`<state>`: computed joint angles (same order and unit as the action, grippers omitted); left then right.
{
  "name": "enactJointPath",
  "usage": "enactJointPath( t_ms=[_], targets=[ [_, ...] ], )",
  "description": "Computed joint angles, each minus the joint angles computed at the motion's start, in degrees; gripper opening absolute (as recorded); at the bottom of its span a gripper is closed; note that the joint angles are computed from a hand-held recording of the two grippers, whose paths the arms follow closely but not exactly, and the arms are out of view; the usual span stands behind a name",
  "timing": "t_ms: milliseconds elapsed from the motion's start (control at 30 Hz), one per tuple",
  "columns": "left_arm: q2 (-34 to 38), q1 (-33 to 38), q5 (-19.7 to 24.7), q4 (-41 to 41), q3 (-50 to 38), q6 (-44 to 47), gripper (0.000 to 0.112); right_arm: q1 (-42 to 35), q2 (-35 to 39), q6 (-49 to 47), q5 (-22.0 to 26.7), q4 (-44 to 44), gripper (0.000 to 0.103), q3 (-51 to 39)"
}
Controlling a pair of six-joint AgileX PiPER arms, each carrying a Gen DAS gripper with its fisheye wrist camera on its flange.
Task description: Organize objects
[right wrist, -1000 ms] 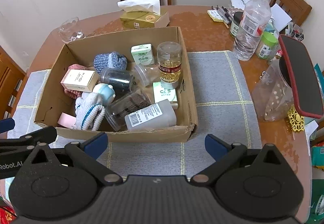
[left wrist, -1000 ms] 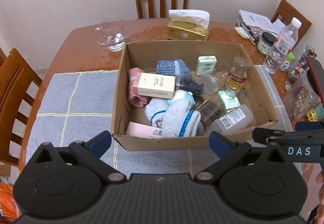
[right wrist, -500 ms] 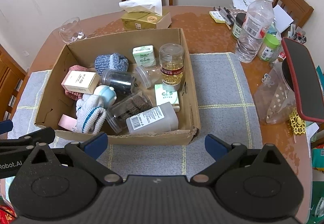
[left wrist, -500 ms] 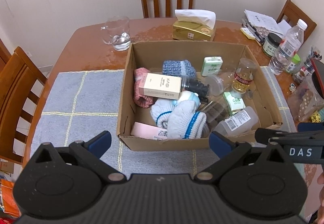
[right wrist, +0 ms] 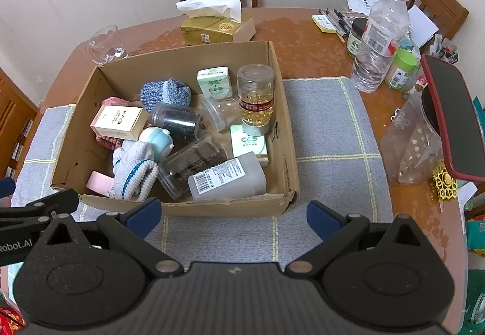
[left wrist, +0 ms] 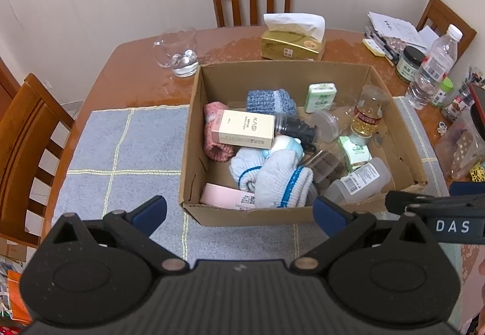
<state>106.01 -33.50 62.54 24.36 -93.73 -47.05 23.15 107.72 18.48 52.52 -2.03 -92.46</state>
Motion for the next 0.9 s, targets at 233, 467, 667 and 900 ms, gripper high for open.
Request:
enactJointPath(
  t_ms=[233,467,667,900],
  targets=[
    [-0.2,-0.1,-0.1,0.4,0.2,-0.1,0.102,0.3,0.2,0.5,0.3,-0.1,0.103,-0.3],
    [-0.2,-0.1,0.4,0.3,0.0,0.3,0.102,0.4,0.1,0.5,0.4,0.1,0.103,-0.3],
    [-0.4,-0.2,0.6,0.6,0.1,0.2,0.102,0.5,0.0,0.6,0.5,0.1,0.103,-0.3],
    [-0.4,-0.1,0.8,0.6,0.1,0.4,0.102,0.6,-0.1,0.6,0.8,0.2,0.103,-0.4]
  ],
)
